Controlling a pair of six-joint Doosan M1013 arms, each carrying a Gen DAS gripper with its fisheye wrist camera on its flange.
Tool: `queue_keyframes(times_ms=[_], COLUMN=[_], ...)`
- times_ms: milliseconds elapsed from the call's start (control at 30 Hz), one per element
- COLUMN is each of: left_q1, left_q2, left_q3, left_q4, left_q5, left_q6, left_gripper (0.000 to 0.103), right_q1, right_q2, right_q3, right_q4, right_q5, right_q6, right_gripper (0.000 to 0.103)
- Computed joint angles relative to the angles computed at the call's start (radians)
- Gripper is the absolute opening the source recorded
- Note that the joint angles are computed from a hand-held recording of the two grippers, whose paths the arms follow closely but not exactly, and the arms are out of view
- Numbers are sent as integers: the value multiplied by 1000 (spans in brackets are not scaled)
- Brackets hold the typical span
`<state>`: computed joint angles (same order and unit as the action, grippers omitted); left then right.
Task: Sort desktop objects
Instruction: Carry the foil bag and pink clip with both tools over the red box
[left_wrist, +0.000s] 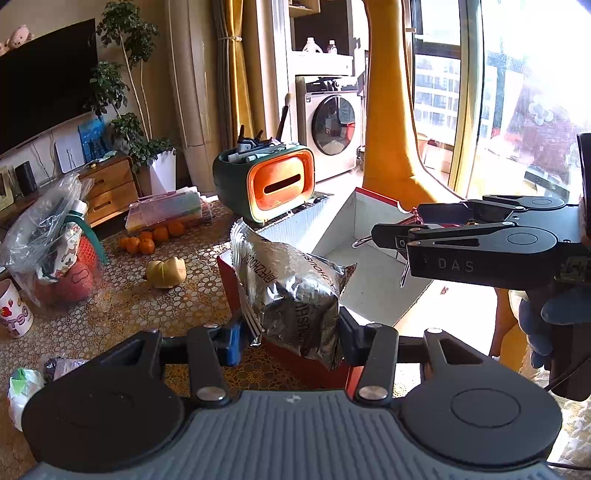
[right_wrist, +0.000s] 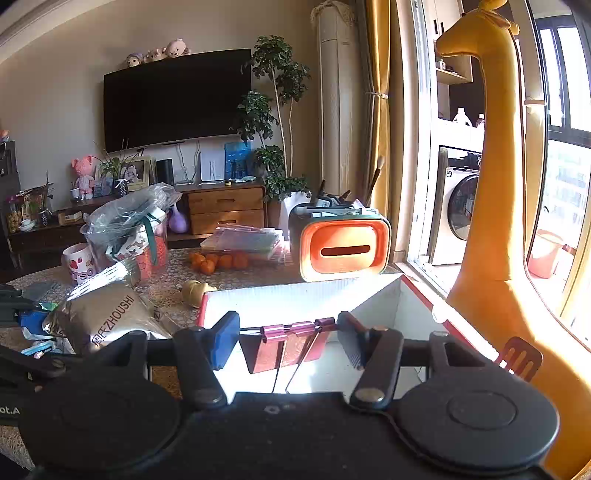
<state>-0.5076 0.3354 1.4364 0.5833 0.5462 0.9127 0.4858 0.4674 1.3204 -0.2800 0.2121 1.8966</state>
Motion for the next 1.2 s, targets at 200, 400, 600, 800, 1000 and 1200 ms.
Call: queue_keyframes(times_ms=[200, 400, 600, 800, 1000, 1200], left_q1=[5, 14, 40, 56, 61, 67], left_q2=[69, 148, 235, 317, 371, 404], left_q3=[-94, -208, -339, -463, -534, -577], left_q4=[-117, -208, -363, -477, -508, -535], left_q5=[43, 131, 265, 407, 487, 543], left_q6=[173, 312, 458, 580, 611, 617], left_gripper=[48, 48, 48, 48, 48, 48], right_q1=[-21, -32, -45, -57, -62, -66], right_q2=[19, 47, 78, 112, 141, 156], right_q3=[-14, -46, -81, -128, -166, -186], right_q4=[-89, -122, -89, 21, 47, 63], right_q5=[27, 66, 105, 166, 223, 258], right_q6=[74, 44, -19, -132, -173, -196], right_gripper=[58, 57, 57, 57, 57, 57])
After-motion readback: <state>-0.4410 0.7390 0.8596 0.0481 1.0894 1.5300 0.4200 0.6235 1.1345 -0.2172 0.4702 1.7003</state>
